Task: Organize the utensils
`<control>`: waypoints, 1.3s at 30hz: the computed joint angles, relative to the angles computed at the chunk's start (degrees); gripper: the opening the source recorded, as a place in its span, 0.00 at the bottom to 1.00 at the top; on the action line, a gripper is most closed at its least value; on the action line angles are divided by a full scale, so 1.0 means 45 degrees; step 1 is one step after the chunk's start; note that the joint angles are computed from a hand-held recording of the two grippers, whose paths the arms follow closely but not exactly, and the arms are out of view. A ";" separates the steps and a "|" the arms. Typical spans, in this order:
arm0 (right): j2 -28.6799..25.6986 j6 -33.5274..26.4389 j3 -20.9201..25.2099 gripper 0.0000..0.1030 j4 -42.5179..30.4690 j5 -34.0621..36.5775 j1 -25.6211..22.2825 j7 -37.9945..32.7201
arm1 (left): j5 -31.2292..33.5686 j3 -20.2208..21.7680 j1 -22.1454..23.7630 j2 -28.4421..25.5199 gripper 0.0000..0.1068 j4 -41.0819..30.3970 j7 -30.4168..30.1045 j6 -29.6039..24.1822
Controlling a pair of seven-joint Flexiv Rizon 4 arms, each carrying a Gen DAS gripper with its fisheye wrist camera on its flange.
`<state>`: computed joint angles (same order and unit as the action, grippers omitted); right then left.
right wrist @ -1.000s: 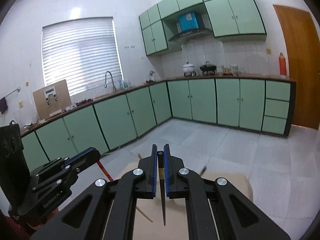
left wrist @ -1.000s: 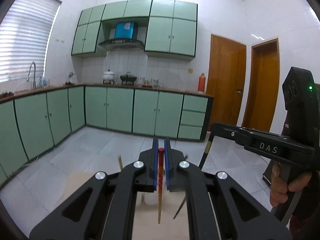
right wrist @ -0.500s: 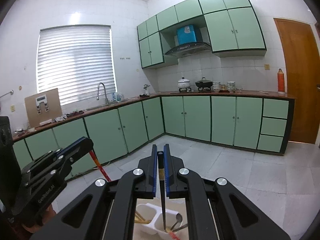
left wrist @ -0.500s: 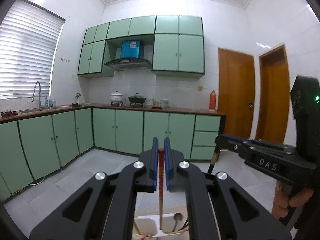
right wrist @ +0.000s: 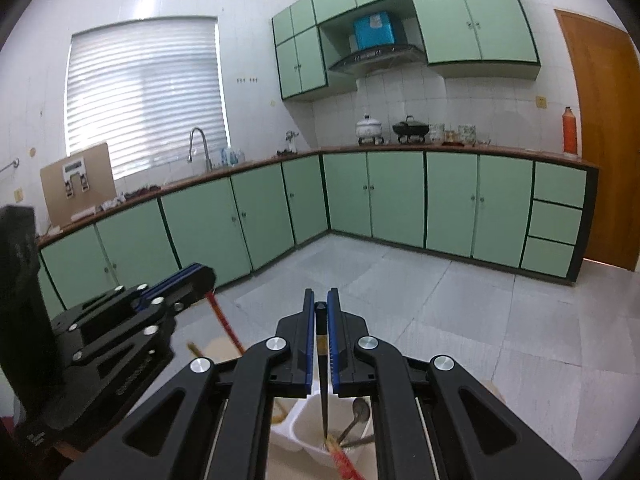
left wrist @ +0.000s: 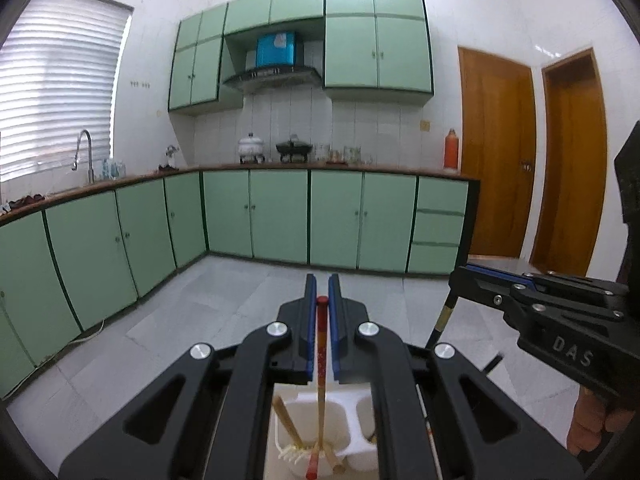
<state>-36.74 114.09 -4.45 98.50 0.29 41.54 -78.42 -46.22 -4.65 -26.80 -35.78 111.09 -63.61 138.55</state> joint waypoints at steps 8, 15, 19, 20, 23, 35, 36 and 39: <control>0.0071 0.0162 -0.1047 0.30 0.1039 0.1151 0.1246 -0.0182 | -0.0090 0.0045 0.0008 0.0361 0.37 0.1380 -0.0757 0.0156; 0.0620 0.0992 -0.3056 0.59 0.2319 0.4199 0.3553 -0.1439 | -0.0441 -0.0008 -0.0237 0.1165 0.65 0.2947 -0.1657 0.1436; 0.1045 0.1168 -0.3458 0.73 0.3070 0.5590 0.4337 -0.2157 | -0.0976 -0.0215 -0.0580 0.1583 0.75 0.3773 -0.1836 0.1966; 0.1142 0.1253 -0.3367 0.75 0.3214 0.5784 0.4357 -0.2283 | -0.1296 -0.0292 -0.0749 0.1718 0.78 0.4046 -0.1815 0.2073; 0.1429 0.1512 -0.3148 0.81 0.3638 0.6478 0.4566 -0.2754 | -0.1803 -0.0506 -0.1035 0.1919 0.81 0.4488 -0.1880 0.2233; 0.2551 0.0992 -0.3184 0.94 0.4549 0.9076 0.6024 -0.5018 | -0.3794 -0.1184 -0.2413 0.2526 0.88 0.5926 -0.1756 0.2608; 0.2600 0.0839 -0.3371 0.94 0.4606 0.9175 0.6242 -0.5005 | -0.3850 -0.1205 -0.2469 0.2575 0.88 0.6026 -0.1793 0.2643; 0.2689 0.0774 -0.3946 0.94 0.4899 0.9302 0.6924 -0.4836 | -0.4037 -0.1266 -0.2630 0.2733 0.88 0.6237 -0.1781 0.2718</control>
